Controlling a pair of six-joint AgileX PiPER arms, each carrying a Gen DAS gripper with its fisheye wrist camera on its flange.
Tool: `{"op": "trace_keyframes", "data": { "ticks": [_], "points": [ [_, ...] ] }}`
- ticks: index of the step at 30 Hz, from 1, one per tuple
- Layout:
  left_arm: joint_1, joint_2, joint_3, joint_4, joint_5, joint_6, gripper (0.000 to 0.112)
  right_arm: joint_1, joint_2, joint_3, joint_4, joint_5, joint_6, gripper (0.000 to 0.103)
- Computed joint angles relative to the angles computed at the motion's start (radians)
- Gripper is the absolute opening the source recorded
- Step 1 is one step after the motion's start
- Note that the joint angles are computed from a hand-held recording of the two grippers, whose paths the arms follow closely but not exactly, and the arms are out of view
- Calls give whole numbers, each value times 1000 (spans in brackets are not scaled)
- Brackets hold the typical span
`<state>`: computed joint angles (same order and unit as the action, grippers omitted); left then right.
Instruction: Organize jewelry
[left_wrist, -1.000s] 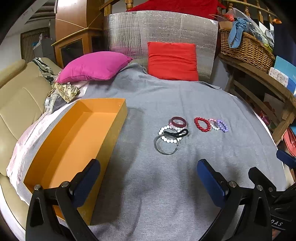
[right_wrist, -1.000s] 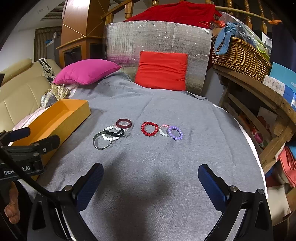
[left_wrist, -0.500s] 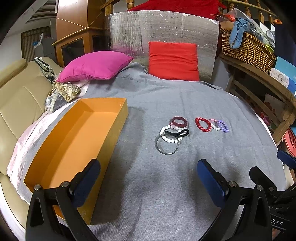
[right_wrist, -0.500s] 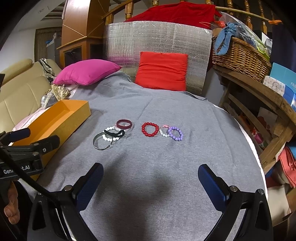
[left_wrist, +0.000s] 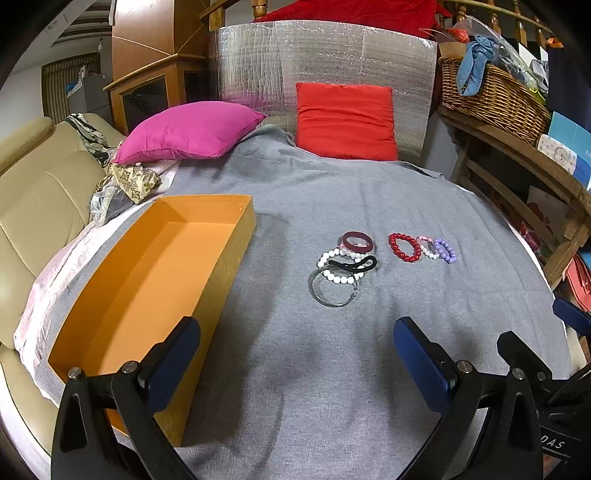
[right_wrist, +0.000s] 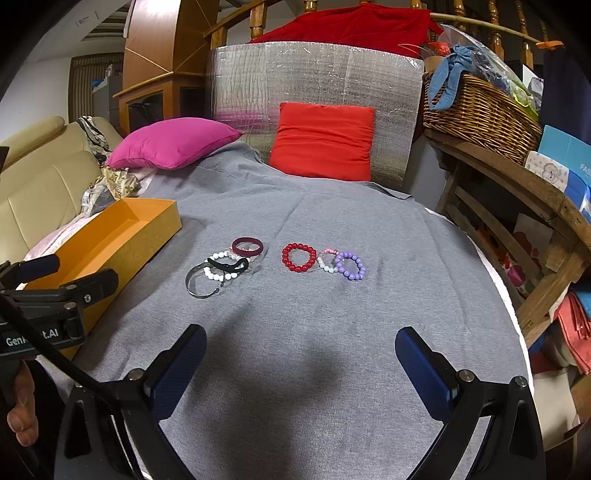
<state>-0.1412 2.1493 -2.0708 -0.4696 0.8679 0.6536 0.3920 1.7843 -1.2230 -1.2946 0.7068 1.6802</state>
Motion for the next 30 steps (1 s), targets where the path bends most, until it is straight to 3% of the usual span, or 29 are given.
{"op": "trace_keyframes", "data": {
  "ticks": [28, 30],
  "points": [
    [1, 21, -48, 18, 29, -18, 103, -7, -4, 3, 8, 0, -7, 103],
    [-4, 7, -13, 13, 5, -10, 103, -8, -5, 3, 9, -1, -8, 103]
  ]
}}
